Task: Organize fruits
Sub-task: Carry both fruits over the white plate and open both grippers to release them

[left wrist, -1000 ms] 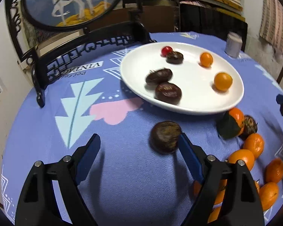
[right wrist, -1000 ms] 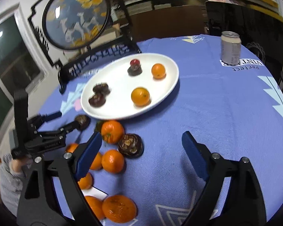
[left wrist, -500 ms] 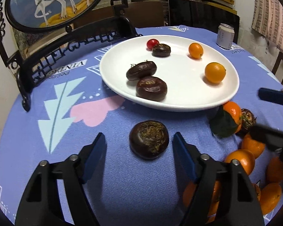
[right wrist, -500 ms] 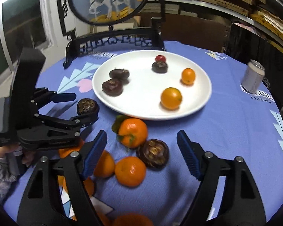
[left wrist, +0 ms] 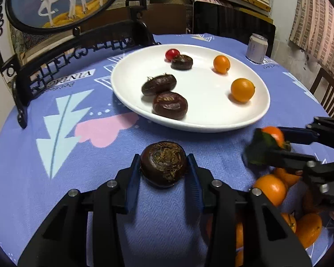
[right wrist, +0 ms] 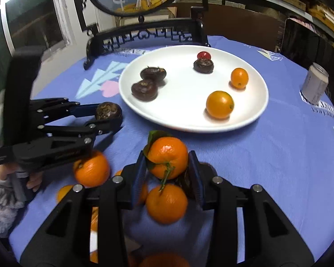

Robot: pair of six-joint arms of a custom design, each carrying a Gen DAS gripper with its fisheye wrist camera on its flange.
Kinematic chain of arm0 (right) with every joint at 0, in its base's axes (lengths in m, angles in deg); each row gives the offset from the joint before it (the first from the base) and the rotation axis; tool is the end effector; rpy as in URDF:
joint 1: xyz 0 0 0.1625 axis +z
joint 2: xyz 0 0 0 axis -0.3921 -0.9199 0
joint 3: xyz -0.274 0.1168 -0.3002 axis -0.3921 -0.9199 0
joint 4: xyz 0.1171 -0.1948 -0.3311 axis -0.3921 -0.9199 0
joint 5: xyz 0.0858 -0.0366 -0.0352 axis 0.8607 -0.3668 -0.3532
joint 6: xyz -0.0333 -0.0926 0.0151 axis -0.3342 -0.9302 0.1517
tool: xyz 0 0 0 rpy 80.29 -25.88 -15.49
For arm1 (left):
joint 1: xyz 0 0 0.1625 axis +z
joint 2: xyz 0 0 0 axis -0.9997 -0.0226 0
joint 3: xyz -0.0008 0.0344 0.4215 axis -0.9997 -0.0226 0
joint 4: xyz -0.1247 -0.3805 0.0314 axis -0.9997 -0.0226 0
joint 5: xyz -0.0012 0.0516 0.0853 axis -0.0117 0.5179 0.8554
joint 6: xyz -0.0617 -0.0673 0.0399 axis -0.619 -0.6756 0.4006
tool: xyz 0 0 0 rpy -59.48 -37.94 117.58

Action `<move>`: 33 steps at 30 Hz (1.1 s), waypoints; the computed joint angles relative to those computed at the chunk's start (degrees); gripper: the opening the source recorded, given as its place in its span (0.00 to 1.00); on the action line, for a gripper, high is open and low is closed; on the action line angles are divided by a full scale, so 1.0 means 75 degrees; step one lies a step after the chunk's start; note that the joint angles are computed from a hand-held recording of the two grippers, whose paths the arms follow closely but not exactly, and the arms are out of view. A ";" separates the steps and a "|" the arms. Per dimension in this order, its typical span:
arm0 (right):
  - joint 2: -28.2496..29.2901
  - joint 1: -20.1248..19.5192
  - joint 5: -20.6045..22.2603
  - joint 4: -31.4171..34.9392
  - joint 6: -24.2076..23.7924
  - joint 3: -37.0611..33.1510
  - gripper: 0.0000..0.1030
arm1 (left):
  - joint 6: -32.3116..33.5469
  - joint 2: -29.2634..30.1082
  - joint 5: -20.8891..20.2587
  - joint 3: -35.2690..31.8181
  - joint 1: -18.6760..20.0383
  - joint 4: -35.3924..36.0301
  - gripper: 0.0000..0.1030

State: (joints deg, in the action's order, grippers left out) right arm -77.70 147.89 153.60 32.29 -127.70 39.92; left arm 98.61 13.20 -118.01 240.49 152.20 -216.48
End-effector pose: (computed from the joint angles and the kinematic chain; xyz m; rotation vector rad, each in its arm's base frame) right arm 0.2430 -0.2577 -0.0810 0.2336 -2.2649 0.9233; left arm 0.0054 -0.3739 0.1450 1.2933 2.3529 -0.4681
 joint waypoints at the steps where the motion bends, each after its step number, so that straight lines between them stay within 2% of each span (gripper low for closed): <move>1: -0.0126 0.0145 0.0009 -0.0107 0.0120 0.0170 0.38 | -0.0021 -0.0131 -0.0045 0.0040 -0.0016 0.0010 0.41; 6: -0.0941 0.0753 0.0402 -0.0980 0.0188 0.0906 0.37 | -0.0152 -0.1041 -0.0399 0.0212 -0.0349 0.0174 0.41; 9: -0.1516 0.0734 0.0484 -0.1336 -0.0017 0.1146 0.37 | -0.0394 -0.1159 -0.0462 0.0011 -0.0640 0.0457 0.41; 12: -0.1887 0.0520 0.0549 -0.1299 -0.0307 0.1108 0.37 | -0.0546 -0.0610 -0.0135 -0.0274 -0.0966 0.0103 0.41; 14: -0.2122 0.0270 0.0418 -0.1427 -0.0642 0.1097 0.37 | -0.0731 -0.0261 -0.0091 -0.0558 -0.0998 0.0093 0.41; 18: -0.2318 -0.0321 -0.0144 -0.1628 -0.1153 0.1029 0.37 | -0.0953 0.0498 0.0052 -0.1110 -0.0910 -0.0165 0.41; 24: -0.2013 -0.1210 -0.0748 -0.1452 -0.1663 0.0501 0.38 | -0.1062 0.1436 0.0242 -0.2027 -0.0618 0.0031 0.41; 26: -0.1867 -0.1442 -0.0806 -0.1456 -0.1802 0.0361 0.41 | -0.1061 0.1650 0.0260 -0.2174 -0.0549 -0.0041 0.47; 27: -0.1841 -0.1529 -0.0853 -0.1526 -0.1865 0.0360 0.42 | -0.1104 0.1700 0.0125 -0.2243 -0.0468 0.0009 0.57; 28: -0.1838 -0.1628 -0.0951 -0.1690 -0.1943 0.0428 0.48 | -0.1132 0.1720 0.0053 -0.2270 -0.0419 0.0059 0.67; 29: -0.1838 -0.1687 -0.0999 -0.1729 -0.1959 0.0451 0.52 | -0.1135 0.1739 0.0055 -0.2276 -0.0408 0.0078 0.71; 33: -0.2027 -0.1660 -0.1004 -0.1851 -0.1856 0.0646 0.52 | -0.1043 0.1723 0.0100 -0.2217 -0.0424 0.0017 0.71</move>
